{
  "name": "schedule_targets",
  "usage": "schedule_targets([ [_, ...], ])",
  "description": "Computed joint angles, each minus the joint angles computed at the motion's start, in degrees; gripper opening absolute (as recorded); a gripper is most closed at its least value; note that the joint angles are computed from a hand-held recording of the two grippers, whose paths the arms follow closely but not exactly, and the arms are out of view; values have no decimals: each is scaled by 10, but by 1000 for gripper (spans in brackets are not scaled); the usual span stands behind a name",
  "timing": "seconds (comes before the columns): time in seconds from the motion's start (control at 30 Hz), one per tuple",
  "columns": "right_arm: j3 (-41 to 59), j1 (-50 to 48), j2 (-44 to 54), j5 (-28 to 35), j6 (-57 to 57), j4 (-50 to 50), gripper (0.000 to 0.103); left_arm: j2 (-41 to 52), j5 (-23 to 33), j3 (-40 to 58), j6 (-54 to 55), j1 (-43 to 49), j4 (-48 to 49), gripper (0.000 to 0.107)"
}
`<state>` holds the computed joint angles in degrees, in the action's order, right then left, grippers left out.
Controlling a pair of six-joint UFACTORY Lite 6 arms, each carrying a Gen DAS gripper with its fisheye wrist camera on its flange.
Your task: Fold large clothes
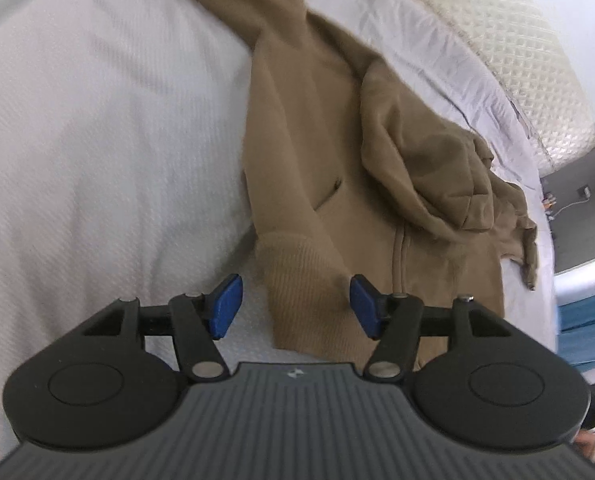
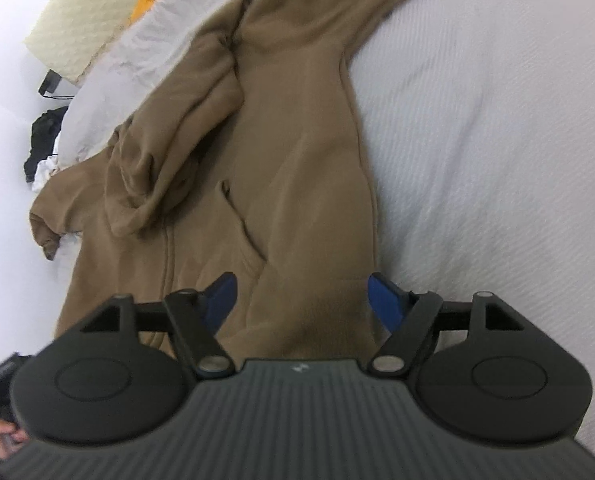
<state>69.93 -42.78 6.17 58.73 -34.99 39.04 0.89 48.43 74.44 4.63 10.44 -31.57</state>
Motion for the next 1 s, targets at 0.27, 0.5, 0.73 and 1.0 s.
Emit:
schedule_targets([
  [0.27, -6, 78, -20, -97, -30, 42, 74, 3, -41, 112, -123, -131, 142, 65],
  [0.5, 11, 188, 39, -209, -32, 86, 74, 177, -47, 321, -258, -283, 268, 65],
  [0.73, -38, 221, 88, -331, -158, 165, 73, 270, -136, 297, -206, -349, 243, 65],
  [1.0, -62, 242, 117, -369, -219, 159, 73, 260, -287, 101, -269, -365, 287, 64],
])
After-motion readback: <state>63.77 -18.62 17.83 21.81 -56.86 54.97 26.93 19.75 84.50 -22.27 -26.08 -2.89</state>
